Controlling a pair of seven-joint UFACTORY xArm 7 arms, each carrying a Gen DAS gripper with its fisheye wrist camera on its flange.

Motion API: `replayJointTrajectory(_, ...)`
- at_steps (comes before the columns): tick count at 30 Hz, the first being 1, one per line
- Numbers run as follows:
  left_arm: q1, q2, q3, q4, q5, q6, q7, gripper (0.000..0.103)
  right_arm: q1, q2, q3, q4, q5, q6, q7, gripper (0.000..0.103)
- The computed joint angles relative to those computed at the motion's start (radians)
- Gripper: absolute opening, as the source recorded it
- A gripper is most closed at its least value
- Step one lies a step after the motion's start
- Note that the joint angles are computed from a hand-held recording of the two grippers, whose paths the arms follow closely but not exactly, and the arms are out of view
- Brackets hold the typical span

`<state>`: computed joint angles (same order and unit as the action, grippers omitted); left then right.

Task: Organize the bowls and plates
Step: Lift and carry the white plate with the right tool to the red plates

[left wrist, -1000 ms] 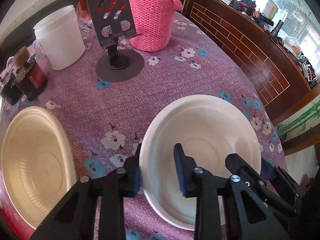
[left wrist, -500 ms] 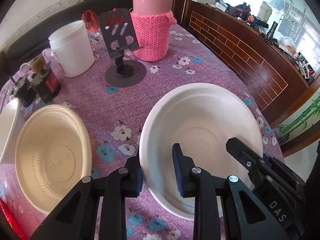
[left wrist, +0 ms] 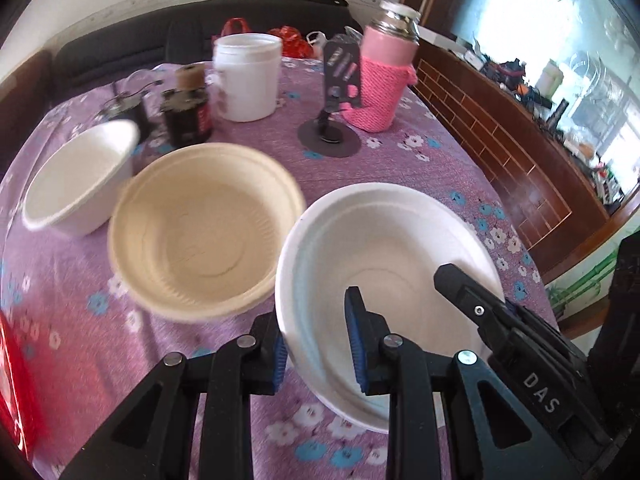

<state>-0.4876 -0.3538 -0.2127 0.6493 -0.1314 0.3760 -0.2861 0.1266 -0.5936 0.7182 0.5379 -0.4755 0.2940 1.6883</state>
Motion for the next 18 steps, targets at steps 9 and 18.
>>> replayJointTrajectory(9,0.014,-0.308,0.052,-0.197,-0.001,0.022,0.018,0.025,-0.027,0.114,0.144,0.182,-0.096,0.099,0.073,0.016)
replayJointTrajectory(18,0.080,-0.595,0.107,-0.312,0.018,0.098,0.050,0.025,-0.038,0.312,0.248,0.397,-0.296,0.216,0.182,0.017)
